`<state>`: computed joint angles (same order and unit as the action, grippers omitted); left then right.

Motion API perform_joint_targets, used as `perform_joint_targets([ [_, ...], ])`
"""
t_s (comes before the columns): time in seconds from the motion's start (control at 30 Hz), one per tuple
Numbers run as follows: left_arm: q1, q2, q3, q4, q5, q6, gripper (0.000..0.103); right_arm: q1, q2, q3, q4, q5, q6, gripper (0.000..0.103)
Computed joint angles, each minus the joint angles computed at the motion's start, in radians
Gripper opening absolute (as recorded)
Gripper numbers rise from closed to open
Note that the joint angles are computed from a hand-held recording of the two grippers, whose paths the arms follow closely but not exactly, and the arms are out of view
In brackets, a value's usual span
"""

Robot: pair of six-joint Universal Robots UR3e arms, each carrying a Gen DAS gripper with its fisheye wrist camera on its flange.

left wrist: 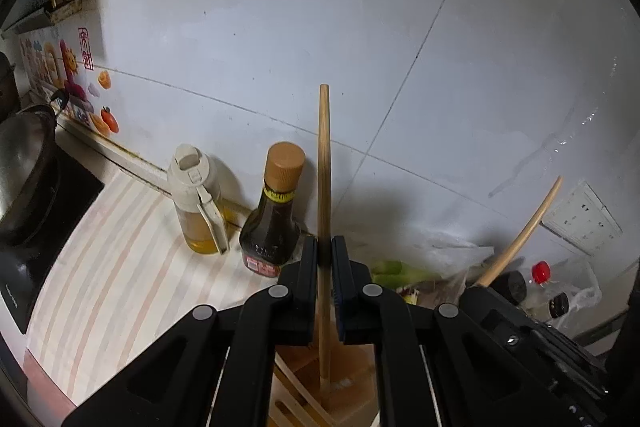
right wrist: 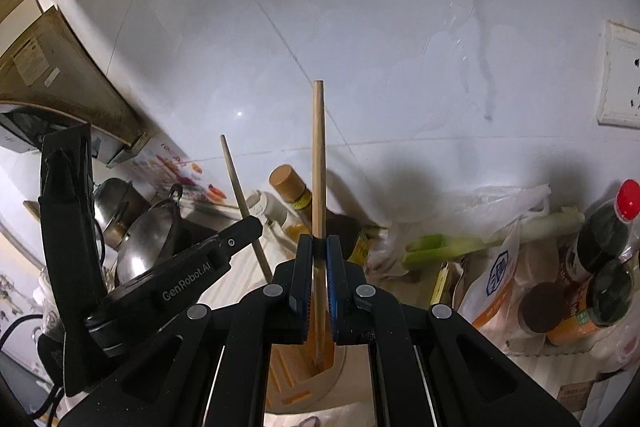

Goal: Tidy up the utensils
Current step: 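Open both grippers and pull them back from the holder, then lower both tools to another wooden chopstick and close both grippers on it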

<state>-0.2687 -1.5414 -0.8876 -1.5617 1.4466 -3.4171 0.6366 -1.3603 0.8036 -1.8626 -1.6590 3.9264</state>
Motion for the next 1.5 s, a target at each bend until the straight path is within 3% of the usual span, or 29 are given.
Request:
perform_joint_targets([
  [0.1,0.029,0.031,0.005,-0.054,-0.060,0.026,0.006,-0.005,0.001,-0.007,0.026,0.038,-0.017,0.007],
  [0.27,0.064,0.077,0.075,-0.187,-0.083,0.061,0.009,-0.036,-0.009,-0.036,0.101,0.150,-0.044,0.011],
  [0.3,0.070,0.094,0.083,-0.207,-0.070,0.066,0.015,-0.038,-0.023,-0.026,0.101,0.157,-0.045,0.013],
  [0.33,0.069,0.103,0.097,-0.228,-0.050,0.069,0.022,-0.034,-0.040,-0.012,0.098,0.151,-0.039,0.024],
  [0.37,0.067,0.113,0.111,-0.251,-0.026,0.073,0.050,-0.032,-0.059,0.001,0.100,0.141,-0.027,0.036],
  [0.4,0.067,0.128,0.115,-0.267,0.000,0.070,0.080,-0.031,-0.082,0.027,0.090,0.140,-0.015,0.039],
  [0.43,0.066,0.153,0.105,-0.269,0.025,0.064,0.087,-0.032,-0.112,0.065,0.076,0.138,-0.002,0.045],
  [0.53,0.079,0.238,0.053,-0.277,0.071,0.076,0.088,-0.014,-0.171,0.107,0.090,0.097,0.041,0.060],
  [0.57,0.096,0.268,0.036,-0.293,0.067,0.082,0.091,0.002,-0.194,0.121,0.107,0.068,0.060,0.065],
  [0.6,0.102,0.297,0.014,-0.298,0.069,0.083,0.102,0.015,-0.216,0.134,0.124,0.044,0.074,0.067],
  [0.63,0.107,0.324,-0.011,-0.298,0.070,0.087,0.103,0.031,-0.216,0.109,0.161,0.018,0.089,0.072],
  [0.73,0.009,0.391,-0.106,-0.271,0.182,0.017,0.103,0.127,-0.244,0.111,0.262,-0.107,0.179,0.083],
  [0.87,-0.153,0.465,-0.258,-0.256,0.278,-0.100,0.103,0.213,-0.311,0.222,0.308,-0.185,0.296,0.101],
  [1.0,-0.308,0.499,-0.428,-0.238,0.332,-0.221,0.103,0.319,-0.364,0.357,0.389,-0.268,0.460,0.101],
  [1.1,-0.450,0.490,-0.541,-0.212,0.394,-0.320,0.103,0.339,-0.416,0.493,0.388,-0.230,0.512,0.101],
  [1.3,-0.592,0.446,-0.704,-0.175,0.419,-0.402,0.103,0.332,-0.560,0.832,0.255,-0.094,0.590,0.099],
  [1.43,-0.612,0.434,-0.800,-0.129,0.401,-0.395,0.103,0.338,-0.600,0.988,0.146,-0.024,0.631,0.054],
  [1.47,-0.614,0.428,-0.826,-0.112,0.398,-0.389,0.103,0.331,-0.619,1.043,0.101,0.000,0.637,0.045],
  [1.5,-0.613,0.423,-0.852,-0.091,0.391,-0.380,0.103,0.320,-0.625,1.077,0.078,0.022,0.639,0.043],
])
